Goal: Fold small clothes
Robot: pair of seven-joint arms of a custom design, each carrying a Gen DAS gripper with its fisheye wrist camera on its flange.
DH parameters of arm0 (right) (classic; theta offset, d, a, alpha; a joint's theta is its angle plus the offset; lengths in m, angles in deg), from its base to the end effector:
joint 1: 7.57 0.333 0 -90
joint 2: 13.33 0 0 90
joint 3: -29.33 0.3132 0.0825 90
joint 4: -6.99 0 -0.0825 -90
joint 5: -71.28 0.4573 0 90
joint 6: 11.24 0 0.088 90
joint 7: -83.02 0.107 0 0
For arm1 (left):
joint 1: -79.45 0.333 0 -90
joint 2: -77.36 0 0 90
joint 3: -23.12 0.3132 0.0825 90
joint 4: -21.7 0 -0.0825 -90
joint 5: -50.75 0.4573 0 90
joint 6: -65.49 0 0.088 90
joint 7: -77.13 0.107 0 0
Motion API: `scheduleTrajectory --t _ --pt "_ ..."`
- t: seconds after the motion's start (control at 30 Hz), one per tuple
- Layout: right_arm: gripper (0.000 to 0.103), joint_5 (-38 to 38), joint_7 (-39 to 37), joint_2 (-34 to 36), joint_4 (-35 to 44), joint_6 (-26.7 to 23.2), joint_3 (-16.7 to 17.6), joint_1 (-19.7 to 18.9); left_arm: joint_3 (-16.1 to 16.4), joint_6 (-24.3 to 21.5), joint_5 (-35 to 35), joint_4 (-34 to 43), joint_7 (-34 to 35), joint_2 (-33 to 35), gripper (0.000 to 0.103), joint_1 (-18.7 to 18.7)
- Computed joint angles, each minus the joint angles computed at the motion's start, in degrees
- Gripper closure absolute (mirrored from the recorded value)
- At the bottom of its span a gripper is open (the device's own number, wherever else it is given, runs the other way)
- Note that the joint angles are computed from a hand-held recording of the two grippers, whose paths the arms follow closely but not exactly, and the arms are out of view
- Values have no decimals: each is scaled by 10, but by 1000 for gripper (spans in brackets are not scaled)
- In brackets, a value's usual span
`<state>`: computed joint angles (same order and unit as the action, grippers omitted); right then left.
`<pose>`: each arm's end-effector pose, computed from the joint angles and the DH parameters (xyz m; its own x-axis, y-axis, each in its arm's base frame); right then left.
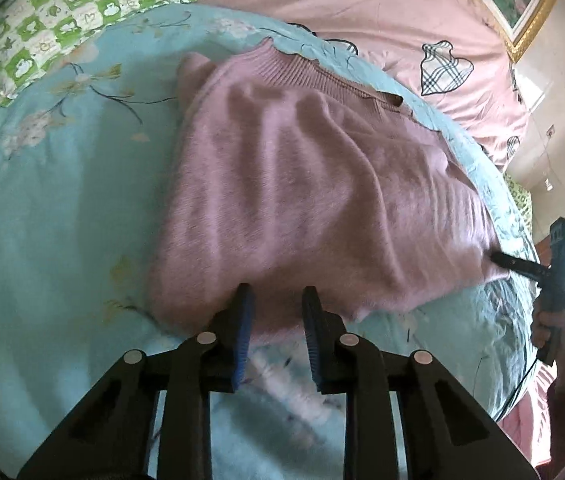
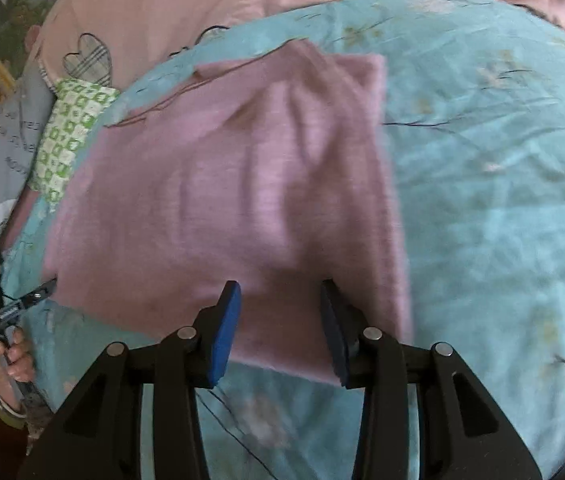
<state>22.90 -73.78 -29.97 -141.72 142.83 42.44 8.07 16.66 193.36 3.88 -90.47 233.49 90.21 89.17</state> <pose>0.4278 0.2570 0.3321 -0.5843 -0.7429 -0.3268 -0.5561 0.6597 -0.5054 0.6708 0.0178 0.3320 -0.6039 -0.7132 0.3559 -0.7633 0.3890 -0.5157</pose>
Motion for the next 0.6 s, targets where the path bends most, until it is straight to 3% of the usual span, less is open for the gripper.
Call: scheduleTrajectory --t 0.07,0.13,0.27,0.33,0.43,0.53,0.6 --pt "61 20 -19 -5 4 -20 -3 7 0 2 8 -5 5 -13 77 -2" --pt "60 -5 3 -7 18 -36 9 -1 -6 11 1 -2 23 -23 68 -9" --pt "60 -173 113 34 76 39 11 -51 -27 18 3 54 31 -6 64 -42" --pt "60 -207 116 74 123 35 -3 -51 -39 26 13 85 30 10 64 -61" --pt "60 -254 149 108 161 50 -29 -44 -50 26 81 152 -4 57 64 -100" --pt "60 -269 163 124 178 51 -51 -31 -48 62 190 204 -61 109 66 -149" --pt "60 -276 167 129 180 58 -62 -26 -42 55 264 242 -88 148 66 -175"
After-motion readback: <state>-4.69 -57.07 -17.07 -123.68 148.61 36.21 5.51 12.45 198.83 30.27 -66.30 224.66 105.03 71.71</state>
